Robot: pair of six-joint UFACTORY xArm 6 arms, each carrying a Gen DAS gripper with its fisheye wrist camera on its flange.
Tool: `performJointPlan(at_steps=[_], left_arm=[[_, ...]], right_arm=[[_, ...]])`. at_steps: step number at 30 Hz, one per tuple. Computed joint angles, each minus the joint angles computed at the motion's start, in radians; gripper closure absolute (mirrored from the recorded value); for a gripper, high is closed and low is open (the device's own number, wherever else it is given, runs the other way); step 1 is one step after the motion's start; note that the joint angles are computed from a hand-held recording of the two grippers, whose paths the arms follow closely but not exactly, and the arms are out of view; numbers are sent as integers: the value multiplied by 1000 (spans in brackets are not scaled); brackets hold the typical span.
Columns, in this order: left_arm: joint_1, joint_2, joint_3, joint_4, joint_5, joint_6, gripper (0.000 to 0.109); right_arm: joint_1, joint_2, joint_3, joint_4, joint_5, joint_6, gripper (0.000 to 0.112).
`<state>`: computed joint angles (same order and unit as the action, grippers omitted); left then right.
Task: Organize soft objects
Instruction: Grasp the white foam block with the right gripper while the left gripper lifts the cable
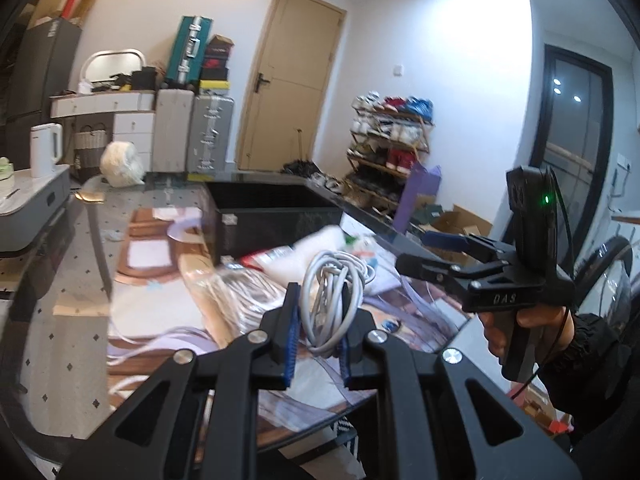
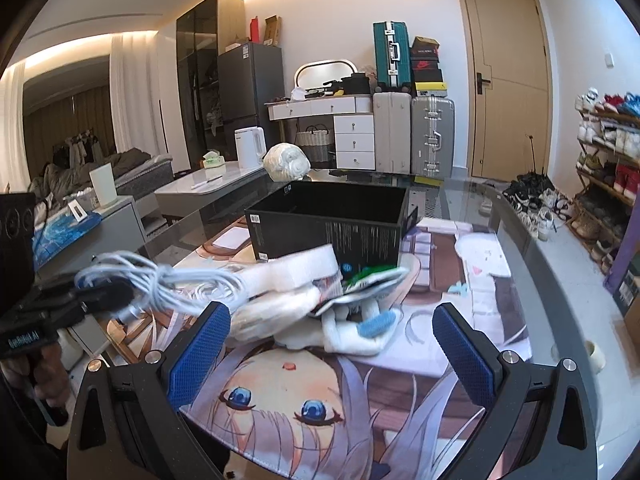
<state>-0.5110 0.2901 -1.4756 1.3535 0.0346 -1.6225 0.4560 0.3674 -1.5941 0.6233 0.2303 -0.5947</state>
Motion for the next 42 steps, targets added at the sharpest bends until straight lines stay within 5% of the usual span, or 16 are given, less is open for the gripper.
performJointPlan(at_steps=[8, 21, 32, 36, 42], left_arm=[[-2, -29, 10, 10, 152, -62, 95], [22, 74, -111, -46, 199, -62, 95], [37, 144, -193, -241, 223, 132, 95], [35, 164, -222, -281, 234, 187, 95], [31, 173, -241, -283, 235, 204, 95]], right_arm=[[0, 121, -197, -262, 141, 157, 10], [36, 389, -612, -455, 347, 221, 10], [48, 636, -1024, -531, 553, 273, 10], [41, 606, -980, -509, 550, 262, 13], [34, 440, -701, -436, 426, 196, 20]])
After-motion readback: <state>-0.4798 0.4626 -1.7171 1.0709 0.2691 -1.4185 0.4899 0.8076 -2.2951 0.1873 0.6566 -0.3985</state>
